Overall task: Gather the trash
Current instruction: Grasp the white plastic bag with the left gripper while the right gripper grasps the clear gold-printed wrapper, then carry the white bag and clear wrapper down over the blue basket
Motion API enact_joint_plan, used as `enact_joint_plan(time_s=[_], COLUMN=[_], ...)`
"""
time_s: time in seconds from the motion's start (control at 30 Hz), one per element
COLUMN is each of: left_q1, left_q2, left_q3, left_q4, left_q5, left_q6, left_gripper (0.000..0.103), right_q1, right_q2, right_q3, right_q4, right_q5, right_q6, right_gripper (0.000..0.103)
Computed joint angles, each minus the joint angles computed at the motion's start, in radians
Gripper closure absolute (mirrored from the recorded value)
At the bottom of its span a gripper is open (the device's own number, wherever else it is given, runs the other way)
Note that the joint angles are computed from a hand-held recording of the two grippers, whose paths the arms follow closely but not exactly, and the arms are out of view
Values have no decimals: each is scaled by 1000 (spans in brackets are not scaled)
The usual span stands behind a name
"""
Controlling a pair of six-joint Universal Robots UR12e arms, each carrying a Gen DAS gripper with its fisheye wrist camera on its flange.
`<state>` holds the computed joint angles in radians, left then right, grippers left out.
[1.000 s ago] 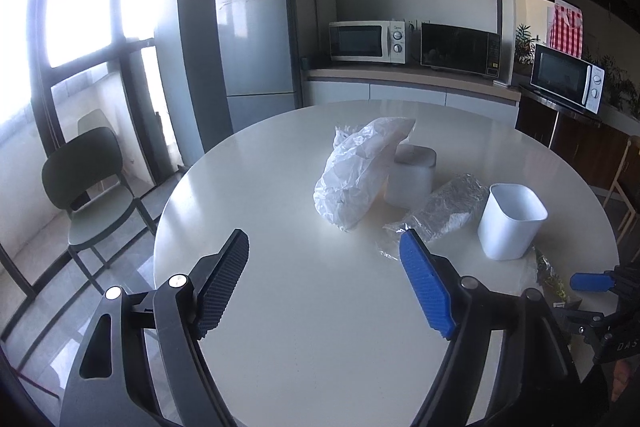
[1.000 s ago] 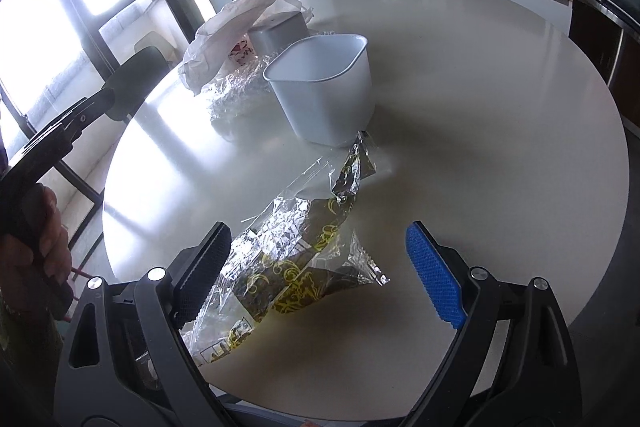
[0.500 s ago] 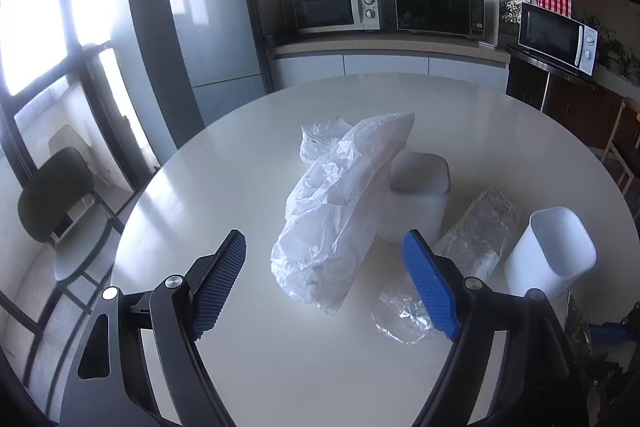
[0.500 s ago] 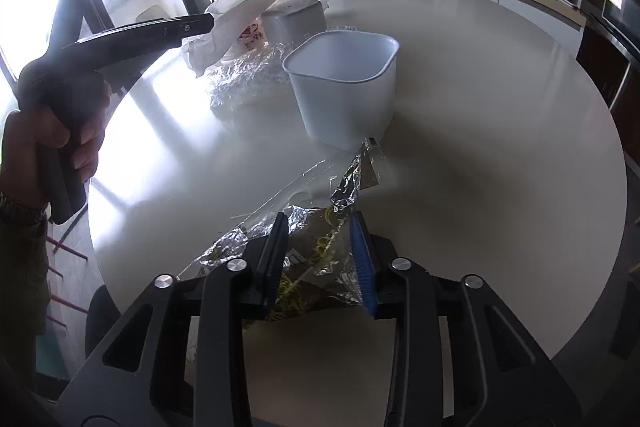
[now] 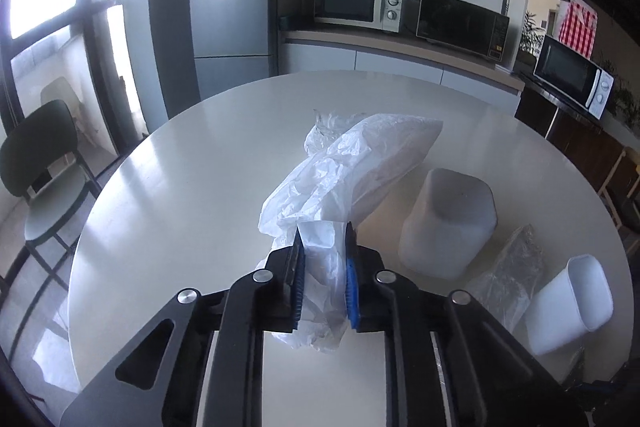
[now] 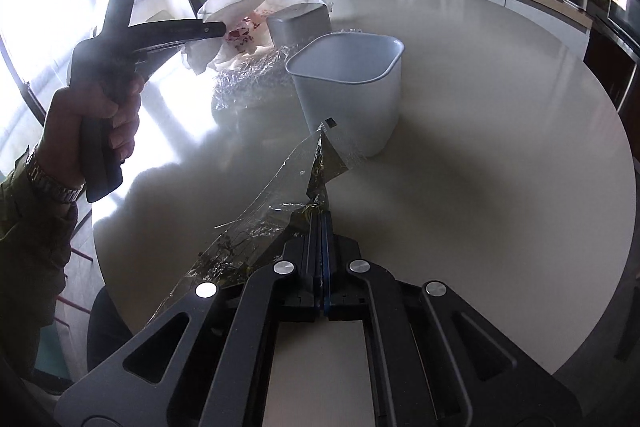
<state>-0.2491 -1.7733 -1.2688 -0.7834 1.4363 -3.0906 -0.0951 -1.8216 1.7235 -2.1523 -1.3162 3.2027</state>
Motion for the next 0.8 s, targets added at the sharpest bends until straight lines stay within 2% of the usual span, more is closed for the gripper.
enact_joint_plan(time_s=[0.1, 0.2, 0.47, 0.7, 0.8], left_q1=[11, 20, 30, 31, 39], left_q2=[13, 34, 80, 141, 176], left_q3=[-14, -40, -82, -140, -177], left_q4=[25, 77, 136, 140, 138], left_q5=[-22, -36, -40, -29, -47], left_q6=[-27, -55, -127, -156, -169], left_gripper=[96, 97, 98, 98, 98], right_q1=[-8, -14, -21, -35, -35], right_q2=[2, -1, -16, -33, -40], right_q3=[2, 5, 11, 17, 19], right_q4=[-7, -23, -66, -90, -103], right_q5=[19, 32, 45, 51, 52], right_q6=[8, 15, 16, 19, 14], right_gripper=[103, 103, 103, 103, 103])
